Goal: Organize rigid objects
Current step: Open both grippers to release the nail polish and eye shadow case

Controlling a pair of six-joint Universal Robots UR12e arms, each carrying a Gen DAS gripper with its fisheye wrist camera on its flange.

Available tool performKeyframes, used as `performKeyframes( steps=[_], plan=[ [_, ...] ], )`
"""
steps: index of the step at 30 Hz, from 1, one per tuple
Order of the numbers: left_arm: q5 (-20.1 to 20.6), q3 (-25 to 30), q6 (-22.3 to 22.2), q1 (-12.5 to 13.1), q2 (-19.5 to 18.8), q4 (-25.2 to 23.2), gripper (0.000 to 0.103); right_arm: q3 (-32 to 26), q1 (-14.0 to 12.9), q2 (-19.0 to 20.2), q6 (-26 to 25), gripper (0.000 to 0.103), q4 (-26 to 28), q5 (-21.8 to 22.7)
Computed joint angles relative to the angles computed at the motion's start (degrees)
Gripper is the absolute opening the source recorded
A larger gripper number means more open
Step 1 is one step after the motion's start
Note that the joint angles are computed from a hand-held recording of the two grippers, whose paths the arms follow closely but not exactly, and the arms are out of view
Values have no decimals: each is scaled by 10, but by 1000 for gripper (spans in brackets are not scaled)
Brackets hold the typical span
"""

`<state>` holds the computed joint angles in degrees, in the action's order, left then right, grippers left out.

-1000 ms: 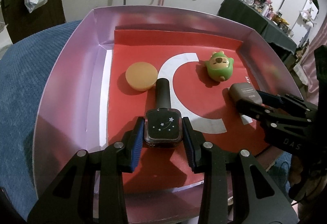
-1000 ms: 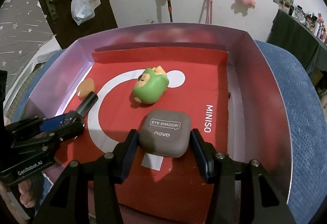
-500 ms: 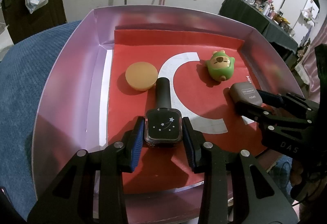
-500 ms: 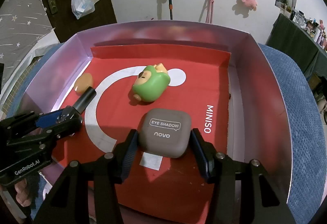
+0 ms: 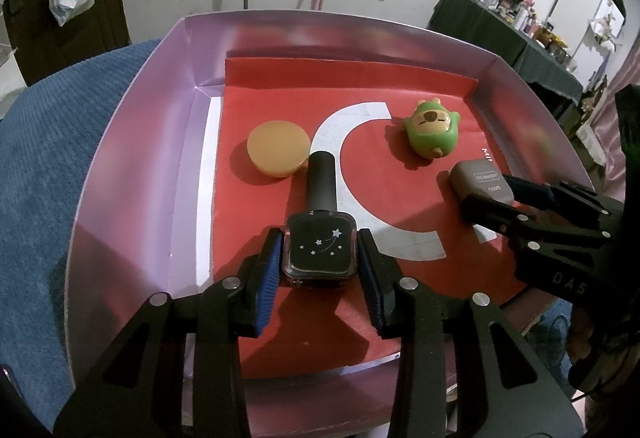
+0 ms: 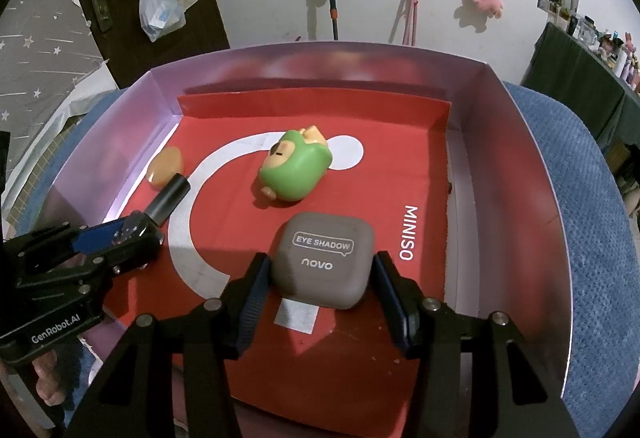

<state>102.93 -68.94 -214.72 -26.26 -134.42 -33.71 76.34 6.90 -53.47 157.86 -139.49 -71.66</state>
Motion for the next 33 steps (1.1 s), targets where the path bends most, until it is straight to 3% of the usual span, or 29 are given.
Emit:
performKeyframes(
  steps=[2,5,18,28,33],
  plan=[
    [3,0,-1,-1,0,0,38,0,0,0,0,56,0,0],
    [13,-4,-3,-2,2,8,51,-1,0,0,1,56,1,2],
    [50,-11,18,-12,9,28,61,6,-5,-7,0,63,6,21],
    [111,-17,31,-27,16,41,77,40,-10,-31,-2,78,-51,47],
    [108,-28,21,-28,25,54,77,55,-14,-41,3,85,-78,64]
  ],
)
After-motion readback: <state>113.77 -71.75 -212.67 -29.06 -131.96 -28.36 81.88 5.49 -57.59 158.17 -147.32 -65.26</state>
